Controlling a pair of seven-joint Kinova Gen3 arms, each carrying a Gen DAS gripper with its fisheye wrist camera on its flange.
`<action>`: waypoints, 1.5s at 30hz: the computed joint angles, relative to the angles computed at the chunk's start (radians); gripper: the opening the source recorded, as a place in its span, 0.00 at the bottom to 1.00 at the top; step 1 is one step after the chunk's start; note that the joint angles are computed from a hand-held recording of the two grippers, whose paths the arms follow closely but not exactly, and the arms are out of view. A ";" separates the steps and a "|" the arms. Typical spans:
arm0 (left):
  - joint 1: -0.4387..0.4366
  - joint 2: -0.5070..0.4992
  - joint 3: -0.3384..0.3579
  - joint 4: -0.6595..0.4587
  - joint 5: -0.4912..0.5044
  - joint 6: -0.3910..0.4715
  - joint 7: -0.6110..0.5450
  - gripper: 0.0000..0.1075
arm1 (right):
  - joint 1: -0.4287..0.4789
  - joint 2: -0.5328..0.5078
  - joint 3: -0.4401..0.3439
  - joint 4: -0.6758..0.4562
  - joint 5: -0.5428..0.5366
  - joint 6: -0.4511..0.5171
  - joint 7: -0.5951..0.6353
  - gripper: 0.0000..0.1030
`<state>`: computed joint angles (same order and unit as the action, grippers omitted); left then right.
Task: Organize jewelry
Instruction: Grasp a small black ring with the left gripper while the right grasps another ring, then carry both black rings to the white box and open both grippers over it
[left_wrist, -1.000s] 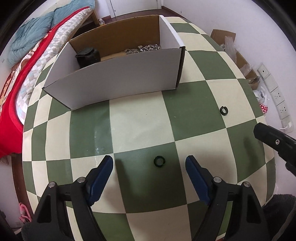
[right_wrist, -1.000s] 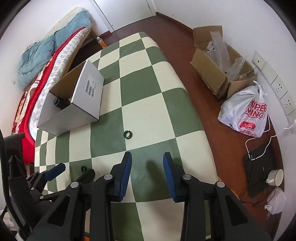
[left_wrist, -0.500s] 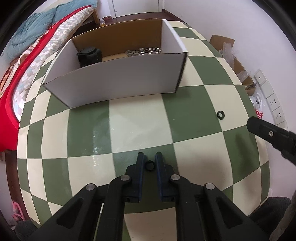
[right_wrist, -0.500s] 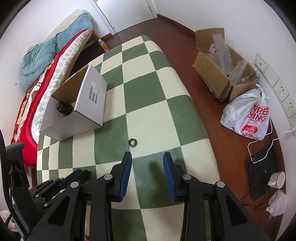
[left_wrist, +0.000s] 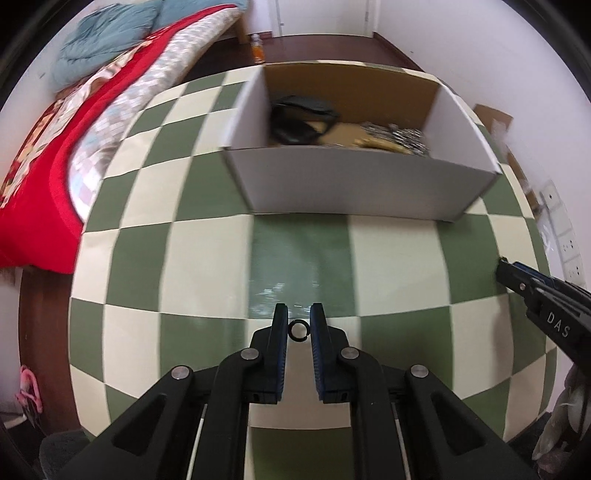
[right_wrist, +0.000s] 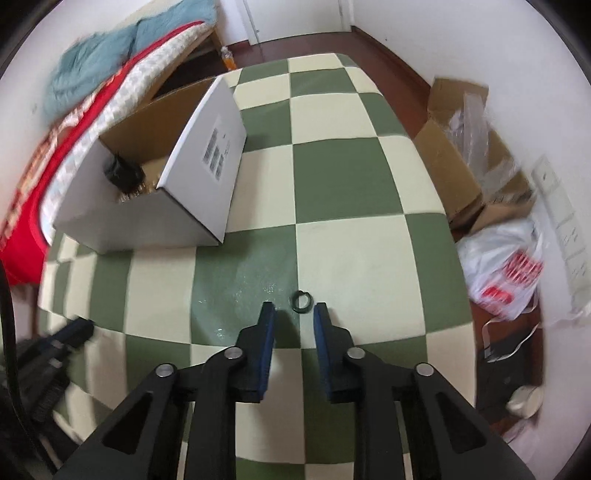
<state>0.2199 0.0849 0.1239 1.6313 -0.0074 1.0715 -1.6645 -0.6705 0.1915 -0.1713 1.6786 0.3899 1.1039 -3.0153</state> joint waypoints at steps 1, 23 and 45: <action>-0.003 0.001 -0.003 -0.003 0.000 0.001 0.002 0.09 | -0.003 0.008 -0.001 -0.009 0.006 0.008 0.005 0.12; -0.075 -0.014 -0.029 -0.099 0.098 0.052 -0.051 0.09 | 0.001 0.042 0.001 -0.056 0.014 0.030 0.026 0.18; -0.106 -0.007 -0.040 -0.115 0.136 0.064 -0.062 0.09 | 0.049 0.033 0.006 -0.041 -0.012 -0.030 0.070 0.46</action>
